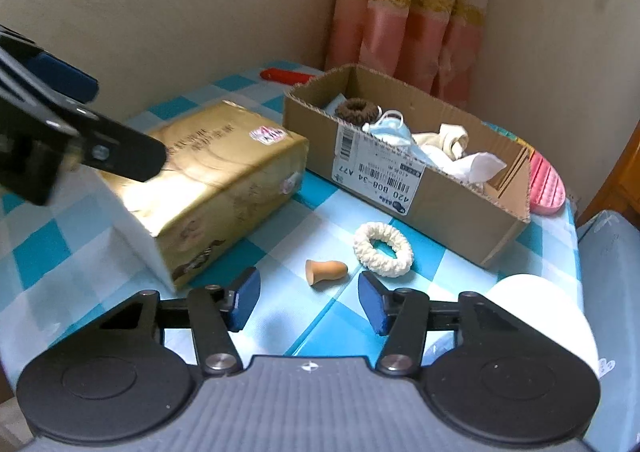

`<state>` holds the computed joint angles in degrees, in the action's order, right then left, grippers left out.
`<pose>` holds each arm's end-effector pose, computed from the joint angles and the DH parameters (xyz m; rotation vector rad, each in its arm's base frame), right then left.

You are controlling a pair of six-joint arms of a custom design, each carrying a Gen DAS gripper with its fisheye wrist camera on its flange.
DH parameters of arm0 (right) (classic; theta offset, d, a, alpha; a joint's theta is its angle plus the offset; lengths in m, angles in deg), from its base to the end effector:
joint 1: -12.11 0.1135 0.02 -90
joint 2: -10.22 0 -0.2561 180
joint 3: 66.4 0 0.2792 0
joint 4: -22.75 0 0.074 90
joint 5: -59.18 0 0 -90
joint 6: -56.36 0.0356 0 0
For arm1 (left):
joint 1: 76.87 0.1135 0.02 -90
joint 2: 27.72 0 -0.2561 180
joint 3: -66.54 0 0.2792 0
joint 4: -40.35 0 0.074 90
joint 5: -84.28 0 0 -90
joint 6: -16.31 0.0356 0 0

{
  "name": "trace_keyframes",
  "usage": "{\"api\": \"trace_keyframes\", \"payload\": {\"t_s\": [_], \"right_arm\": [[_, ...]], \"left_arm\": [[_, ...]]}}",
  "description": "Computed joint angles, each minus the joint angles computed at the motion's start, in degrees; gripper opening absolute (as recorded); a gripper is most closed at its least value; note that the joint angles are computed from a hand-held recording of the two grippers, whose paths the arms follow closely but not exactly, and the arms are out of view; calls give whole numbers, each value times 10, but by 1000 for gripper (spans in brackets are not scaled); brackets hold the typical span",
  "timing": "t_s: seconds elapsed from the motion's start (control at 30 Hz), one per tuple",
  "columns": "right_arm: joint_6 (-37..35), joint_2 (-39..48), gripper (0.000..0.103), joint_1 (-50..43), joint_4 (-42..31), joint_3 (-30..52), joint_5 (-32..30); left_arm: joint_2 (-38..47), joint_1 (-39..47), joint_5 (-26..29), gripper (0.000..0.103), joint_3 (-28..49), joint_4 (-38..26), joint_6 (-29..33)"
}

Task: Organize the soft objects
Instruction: 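Grasp the small wooden peg on the table with the right tool, then grasp the cream rope ring with the left tool while the right tool holds the peg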

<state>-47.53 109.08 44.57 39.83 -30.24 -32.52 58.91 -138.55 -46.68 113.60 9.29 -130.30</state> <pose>0.2223 0.1427 0.0401 -0.9478 2.1775 0.1911 0.1409 -0.2122 0.0961 -0.0459 2.3658 0.1064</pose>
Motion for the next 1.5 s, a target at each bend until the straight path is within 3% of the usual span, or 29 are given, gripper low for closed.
{"api": "trace_keyframes", "payload": {"t_s": [0.23, 0.4, 0.7, 0.9, 1.1, 1.5], "right_arm": [[14, 51, 57, -9, -7, 44, -7], [21, 64, 50, -15, -20, 62, -16], [13, 80, 50, -14, -24, 79, -23], [11, 76, 32, -15, -29, 79, -26], [20, 53, 31, -17, -21, 53, -27], [26, -74, 31, -22, -20, -60, -38]], "left_arm": [[10, 18, 16, 100, -3, 26, 38], [11, 23, 20, 100, -4, 34, 55], [22, 33, 36, 100, -1, 49, 66], [25, 34, 36, 100, 0, 47, 65], [37, 35, 39, 100, 9, 49, 83], [90, 40, 51, 100, 73, 118, 207]]}}
